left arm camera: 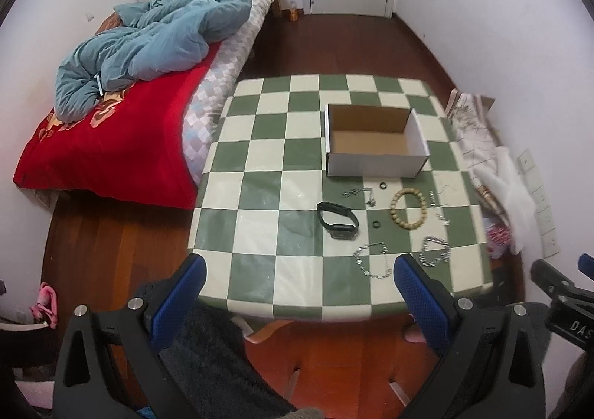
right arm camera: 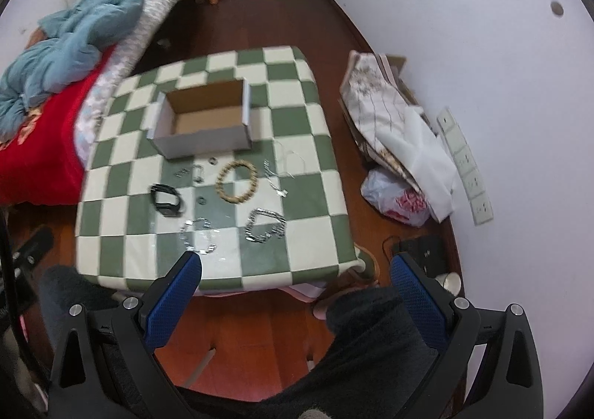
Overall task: Organize jewelry
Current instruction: 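Move the right tool to the chunky silver chain while the left tool approaches the thin silver link bracelet, then close the right tool on the chunky chain while the left tool closes on the link bracelet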
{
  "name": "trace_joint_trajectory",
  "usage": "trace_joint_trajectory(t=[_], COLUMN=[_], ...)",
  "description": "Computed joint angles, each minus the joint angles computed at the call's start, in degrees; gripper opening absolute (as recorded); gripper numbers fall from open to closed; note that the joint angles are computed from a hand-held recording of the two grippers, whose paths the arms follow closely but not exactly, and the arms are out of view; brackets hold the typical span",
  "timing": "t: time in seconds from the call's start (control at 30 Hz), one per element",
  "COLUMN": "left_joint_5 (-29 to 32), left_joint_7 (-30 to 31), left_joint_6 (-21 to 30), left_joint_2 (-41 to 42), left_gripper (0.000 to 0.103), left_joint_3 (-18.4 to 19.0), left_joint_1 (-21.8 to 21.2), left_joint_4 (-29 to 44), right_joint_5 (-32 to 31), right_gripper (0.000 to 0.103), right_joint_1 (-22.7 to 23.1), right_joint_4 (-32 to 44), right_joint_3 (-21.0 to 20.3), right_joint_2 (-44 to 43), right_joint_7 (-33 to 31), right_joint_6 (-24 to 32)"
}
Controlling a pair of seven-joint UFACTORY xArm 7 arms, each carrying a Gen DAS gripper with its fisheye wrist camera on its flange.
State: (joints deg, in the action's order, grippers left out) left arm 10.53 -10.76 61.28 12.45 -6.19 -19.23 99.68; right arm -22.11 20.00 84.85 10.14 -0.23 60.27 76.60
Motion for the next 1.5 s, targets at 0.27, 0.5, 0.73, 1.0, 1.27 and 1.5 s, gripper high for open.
trace_joint_trajectory(t=[0.27,0.5,0.73,1.0,1.27,1.5], left_joint_5=[2.47,1.41,-0.39,-3.50,-7.22,-8.15], left_joint_7=[0.52,2.03,2.36,2.87,3.51,4.36], left_joint_6=[3.27,7.53,10.09,12.53,14.97,13.96], left_joint_2=[11.57,19.57,25.78,30.25,32.88,34.24], left_gripper=[0.103,0.103,0.103,0.101,0.080,0.068], left_joint_3=[0.56,1.46,2.28,2.35,1.64,1.77], left_joint_1=[-3.34,-5.86,-6.67,-5.73,-4.37,-4.04], left_joint_4=[7.47,14.17,19.44,22.70,24.87,24.91], right_joint_5=[6.08,9.19,13.12,17.56,20.60,19.56], right_gripper=[0.102,0.102,0.102,0.090,0.067,0.058], right_joint_1=[-4.32,-6.13,-6.84,-7.73,-8.68,-7.52], right_joint_4=[-8.16,-8.07,-6.83,-6.55,-5.29,-4.16], right_joint_3=[-3.35,-5.08,-5.97,-6.48,-6.83,-7.16], right_joint_2=[3.07,8.73,13.98,18.02,22.06,23.42], right_joint_7=[-1.60,-4.76,-7.63,-10.82,-13.08,-13.69], right_joint_6=[-8.92,-11.73,-14.43,-17.91,-19.67,-19.43])
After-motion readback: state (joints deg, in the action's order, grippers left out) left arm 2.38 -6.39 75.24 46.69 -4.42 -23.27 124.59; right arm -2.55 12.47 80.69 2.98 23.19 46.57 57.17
